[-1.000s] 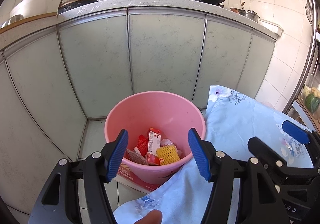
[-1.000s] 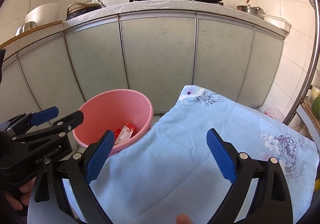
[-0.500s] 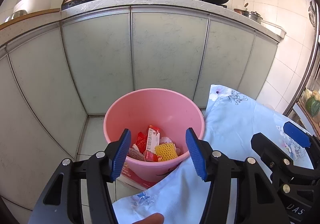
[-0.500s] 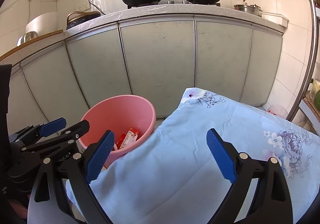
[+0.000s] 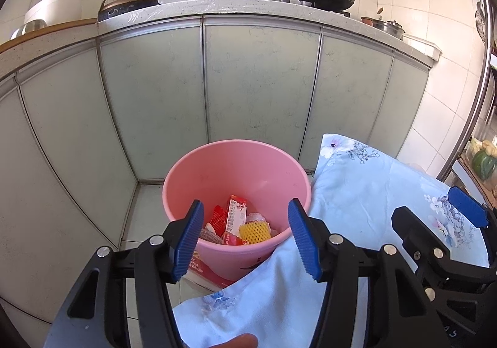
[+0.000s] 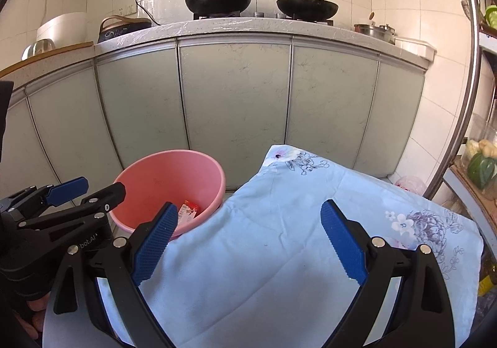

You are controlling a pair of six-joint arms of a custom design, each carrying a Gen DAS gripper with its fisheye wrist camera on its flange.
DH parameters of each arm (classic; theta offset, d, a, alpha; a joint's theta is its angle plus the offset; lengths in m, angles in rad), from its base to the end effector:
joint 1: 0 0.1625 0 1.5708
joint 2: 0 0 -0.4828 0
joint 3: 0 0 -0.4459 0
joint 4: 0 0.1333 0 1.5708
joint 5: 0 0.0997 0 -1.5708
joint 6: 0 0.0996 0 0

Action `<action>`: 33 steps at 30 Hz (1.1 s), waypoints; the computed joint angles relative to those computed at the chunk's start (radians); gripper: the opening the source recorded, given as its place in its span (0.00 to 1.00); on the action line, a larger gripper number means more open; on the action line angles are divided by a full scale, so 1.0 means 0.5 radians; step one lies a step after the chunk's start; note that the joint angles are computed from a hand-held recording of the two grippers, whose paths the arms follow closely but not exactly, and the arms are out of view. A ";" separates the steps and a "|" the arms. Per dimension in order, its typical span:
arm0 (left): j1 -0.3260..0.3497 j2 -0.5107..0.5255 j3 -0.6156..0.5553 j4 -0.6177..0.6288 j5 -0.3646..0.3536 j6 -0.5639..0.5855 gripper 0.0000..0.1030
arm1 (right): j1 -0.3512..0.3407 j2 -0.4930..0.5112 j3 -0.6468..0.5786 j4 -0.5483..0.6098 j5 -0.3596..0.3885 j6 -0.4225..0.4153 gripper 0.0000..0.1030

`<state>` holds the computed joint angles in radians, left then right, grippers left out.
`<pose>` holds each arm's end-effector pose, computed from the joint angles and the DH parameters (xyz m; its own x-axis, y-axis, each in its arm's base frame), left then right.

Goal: Collect trash

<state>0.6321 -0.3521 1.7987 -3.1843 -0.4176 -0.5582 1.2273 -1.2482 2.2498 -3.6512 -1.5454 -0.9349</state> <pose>-0.3624 -0.5434 -0.1367 -0.7286 -0.1072 -0.6766 0.4830 0.6200 -0.6183 -0.0500 -0.5431 0.2856 -0.6915 -0.1704 0.7020 -0.6689 0.5181 -0.5331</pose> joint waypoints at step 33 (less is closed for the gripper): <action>-0.048 -0.029 0.068 0.044 0.051 -0.106 0.53 | 0.009 -0.026 0.062 -0.071 -0.067 0.016 0.91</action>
